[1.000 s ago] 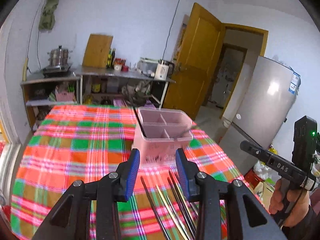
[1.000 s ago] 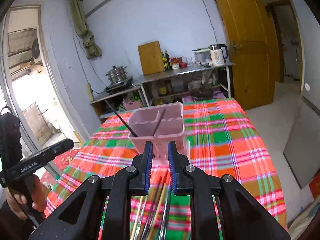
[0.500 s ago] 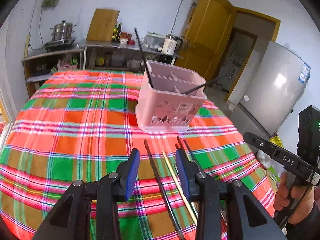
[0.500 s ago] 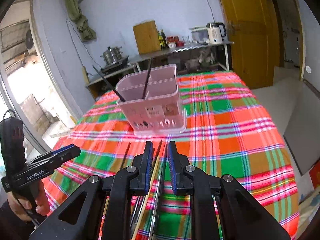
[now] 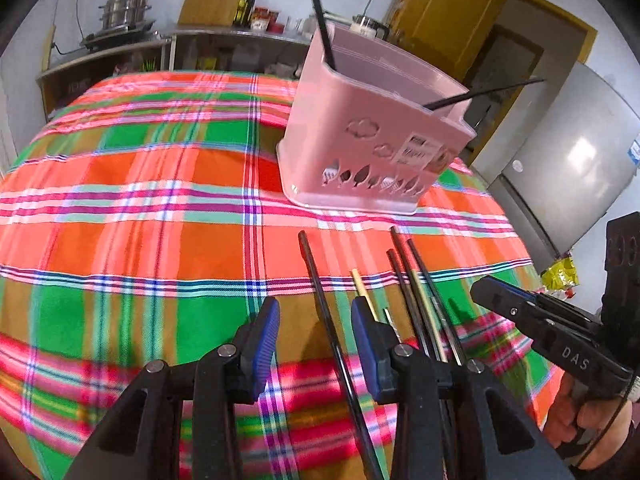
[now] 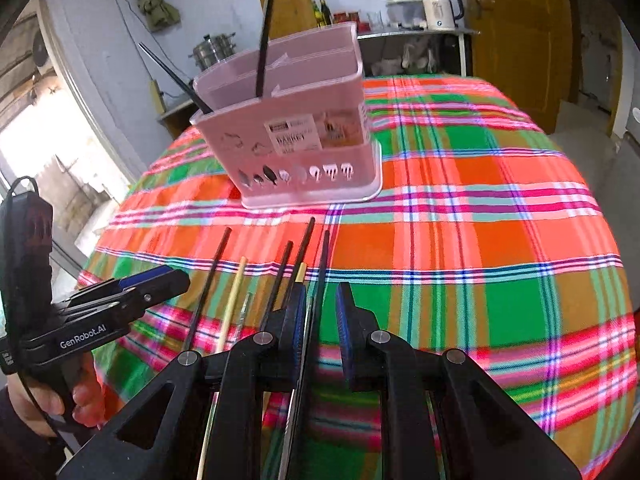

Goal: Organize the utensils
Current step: 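Close the left tool on a black chopstick while the right tool grasps another chopstick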

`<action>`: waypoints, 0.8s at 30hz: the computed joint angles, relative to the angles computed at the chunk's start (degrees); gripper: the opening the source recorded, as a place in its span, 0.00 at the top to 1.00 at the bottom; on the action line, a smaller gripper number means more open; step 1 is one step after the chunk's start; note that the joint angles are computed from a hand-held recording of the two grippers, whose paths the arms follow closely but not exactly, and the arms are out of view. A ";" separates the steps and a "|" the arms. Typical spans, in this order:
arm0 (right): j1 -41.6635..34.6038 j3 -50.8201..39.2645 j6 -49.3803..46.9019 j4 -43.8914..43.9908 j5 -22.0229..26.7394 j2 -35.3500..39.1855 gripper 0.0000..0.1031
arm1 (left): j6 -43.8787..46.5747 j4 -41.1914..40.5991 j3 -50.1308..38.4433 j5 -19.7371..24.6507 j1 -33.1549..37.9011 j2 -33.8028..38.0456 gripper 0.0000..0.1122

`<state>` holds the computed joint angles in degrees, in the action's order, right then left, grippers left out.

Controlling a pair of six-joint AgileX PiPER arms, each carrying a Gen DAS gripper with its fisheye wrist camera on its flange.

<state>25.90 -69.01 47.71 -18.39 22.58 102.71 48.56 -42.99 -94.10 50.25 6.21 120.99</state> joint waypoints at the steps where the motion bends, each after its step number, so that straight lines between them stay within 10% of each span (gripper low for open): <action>1: -0.36 -0.91 -2.11 1.84 0.22 0.92 0.85 | -1.43 1.20 -1.26 0.02 -0.55 1.05 0.67; 24: -5.20 -1.46 -7.30 5.97 3.66 3.23 0.94 | 2.48 4.65 -0.52 -2.67 -1.40 1.28 0.94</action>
